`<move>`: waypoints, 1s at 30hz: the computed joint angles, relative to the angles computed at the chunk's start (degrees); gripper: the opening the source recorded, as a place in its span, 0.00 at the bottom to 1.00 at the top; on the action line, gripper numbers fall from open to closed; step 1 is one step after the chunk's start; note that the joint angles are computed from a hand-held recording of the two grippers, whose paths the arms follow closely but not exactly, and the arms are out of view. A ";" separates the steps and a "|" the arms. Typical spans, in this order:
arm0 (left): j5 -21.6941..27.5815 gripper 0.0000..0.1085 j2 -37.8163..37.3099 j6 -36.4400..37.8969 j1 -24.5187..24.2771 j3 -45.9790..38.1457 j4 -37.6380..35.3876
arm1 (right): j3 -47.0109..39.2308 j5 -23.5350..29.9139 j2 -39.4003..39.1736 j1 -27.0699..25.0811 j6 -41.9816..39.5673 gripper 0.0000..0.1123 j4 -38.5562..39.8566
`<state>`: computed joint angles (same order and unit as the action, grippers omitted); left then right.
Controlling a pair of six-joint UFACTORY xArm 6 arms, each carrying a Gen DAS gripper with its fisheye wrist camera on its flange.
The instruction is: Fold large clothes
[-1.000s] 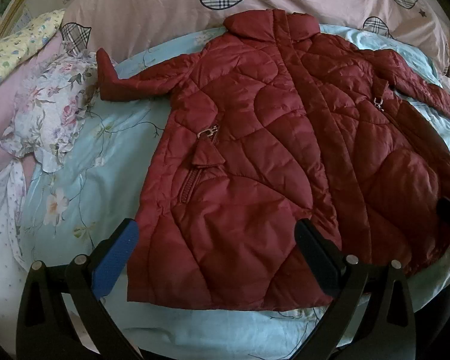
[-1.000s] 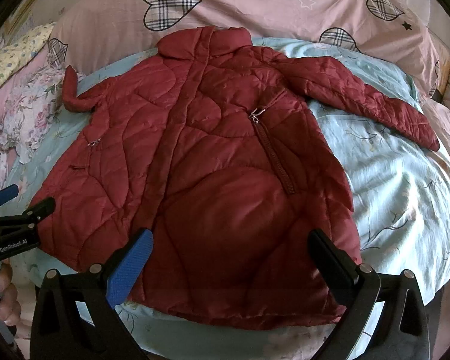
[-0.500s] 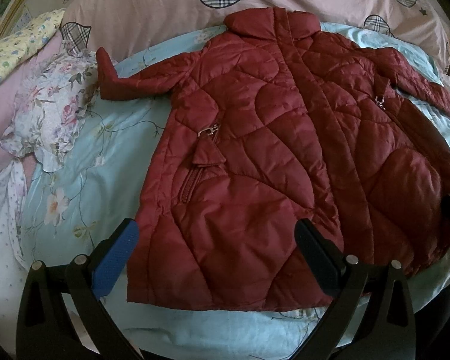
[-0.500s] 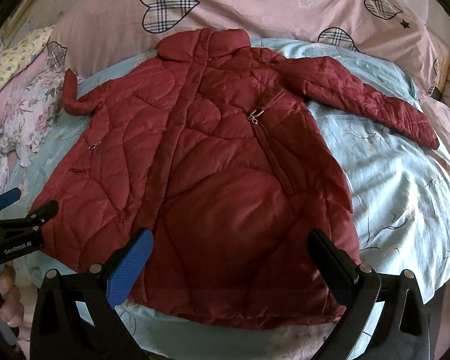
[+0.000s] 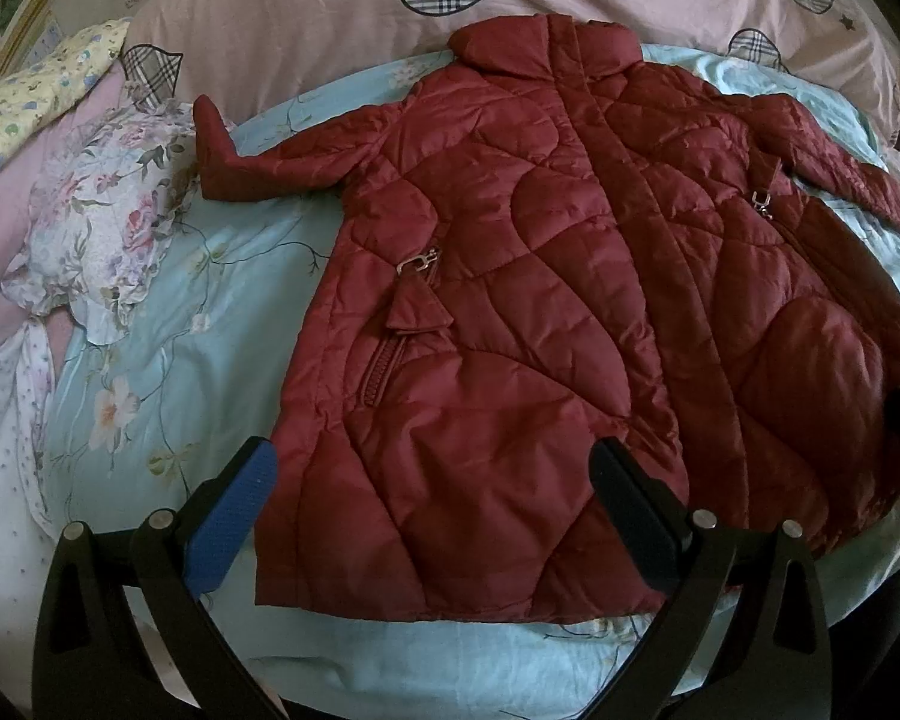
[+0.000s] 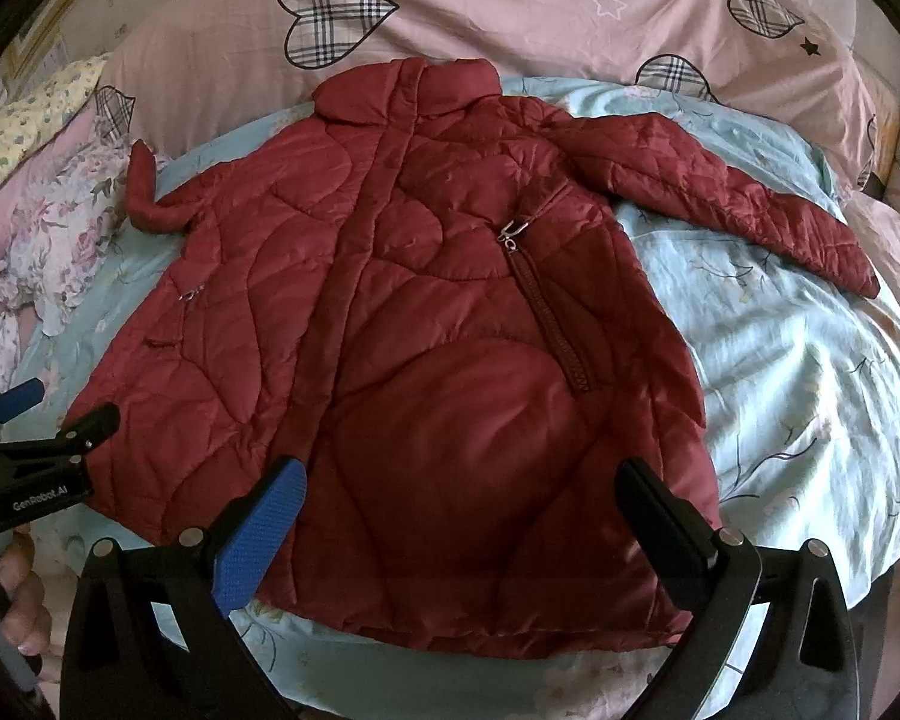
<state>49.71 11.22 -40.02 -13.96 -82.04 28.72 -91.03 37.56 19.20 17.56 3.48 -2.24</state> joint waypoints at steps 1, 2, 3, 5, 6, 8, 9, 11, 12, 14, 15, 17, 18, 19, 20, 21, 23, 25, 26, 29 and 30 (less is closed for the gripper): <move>-0.16 0.95 -0.02 -0.34 -0.03 0.11 0.55 | -0.16 0.23 0.06 -0.03 -0.18 0.92 0.36; -0.07 0.95 0.03 -0.48 -0.09 0.05 0.75 | -0.34 0.55 0.09 -0.13 -0.60 0.92 0.89; -0.04 0.95 0.02 -0.25 -0.04 0.01 0.23 | -0.54 1.00 0.02 -0.28 -1.08 0.92 1.64; -0.17 0.95 0.00 -0.15 -0.02 0.07 -0.04 | -0.67 0.97 0.02 -0.28 -1.24 0.92 2.16; -0.11 0.95 0.03 -0.15 -0.04 0.02 -0.09 | -0.71 0.93 0.02 -0.23 -1.27 0.92 2.30; -0.05 0.95 0.10 0.18 0.04 -0.07 -0.51 | -1.20 1.48 0.31 -0.34 -1.66 0.92 3.05; -0.05 0.95 0.23 0.16 0.07 -0.15 -0.40 | -1.37 1.68 0.43 -0.31 -1.55 0.92 2.93; 0.10 0.95 0.61 0.29 0.12 -0.55 -0.54 | -2.02 2.60 0.83 -0.34 -1.80 0.92 3.49; 0.79 0.95 0.90 1.15 0.16 -1.20 -2.26 | -1.83 2.01 0.85 -0.44 -2.29 0.92 4.21; 0.87 0.95 0.91 1.24 0.16 -1.22 -2.37 | -1.91 1.57 0.99 -0.56 -2.93 0.92 5.27; 0.84 0.95 0.92 1.33 0.23 -1.19 -2.44 | -2.10 1.69 1.13 -0.60 -2.91 0.92 5.07; 0.49 0.95 1.21 0.79 0.18 -1.32 -1.67 | -2.18 1.73 1.24 -0.56 -2.58 0.92 4.10; 0.21 0.95 1.24 0.29 0.14 -1.20 -0.93 | -2.20 1.73 1.32 -0.55 -2.30 0.92 3.27; 0.14 0.95 1.23 0.24 0.13 -1.16 -0.82 | -2.28 1.73 1.41 -0.56 -2.24 0.92 3.06; 0.11 0.95 1.20 0.15 0.12 -1.11 -0.69 | -2.29 1.66 1.45 -0.57 -2.24 0.92 2.94; 0.04 0.95 1.19 0.02 0.11 -1.07 -0.55 | -2.38 1.59 1.54 -0.59 -2.36 0.92 3.14; -0.03 0.95 1.20 0.09 0.16 -1.03 -0.71 | -2.44 1.31 1.64 -0.63 -2.59 0.92 3.62; -0.44 0.95 1.69 -0.76 0.10 -1.31 0.71 | -2.54 1.09 1.75 -0.69 -3.01 0.92 4.47; -0.70 0.95 1.65 -0.89 0.14 -1.22 0.74 | -2.64 1.05 1.83 -0.72 -3.18 0.92 4.83; -0.48 0.95 2.30 -0.58 0.19 -1.98 0.44 | -2.63 0.18 1.98 -0.83 -4.06 0.92 6.47; -0.77 0.95 2.23 -0.71 0.22 -1.83 0.50 | -2.74 0.20 2.09 -0.88 -4.19 0.92 6.63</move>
<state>48.94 13.45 -40.73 -13.74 -83.87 29.22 -93.78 37.76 21.29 16.67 -0.70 4.38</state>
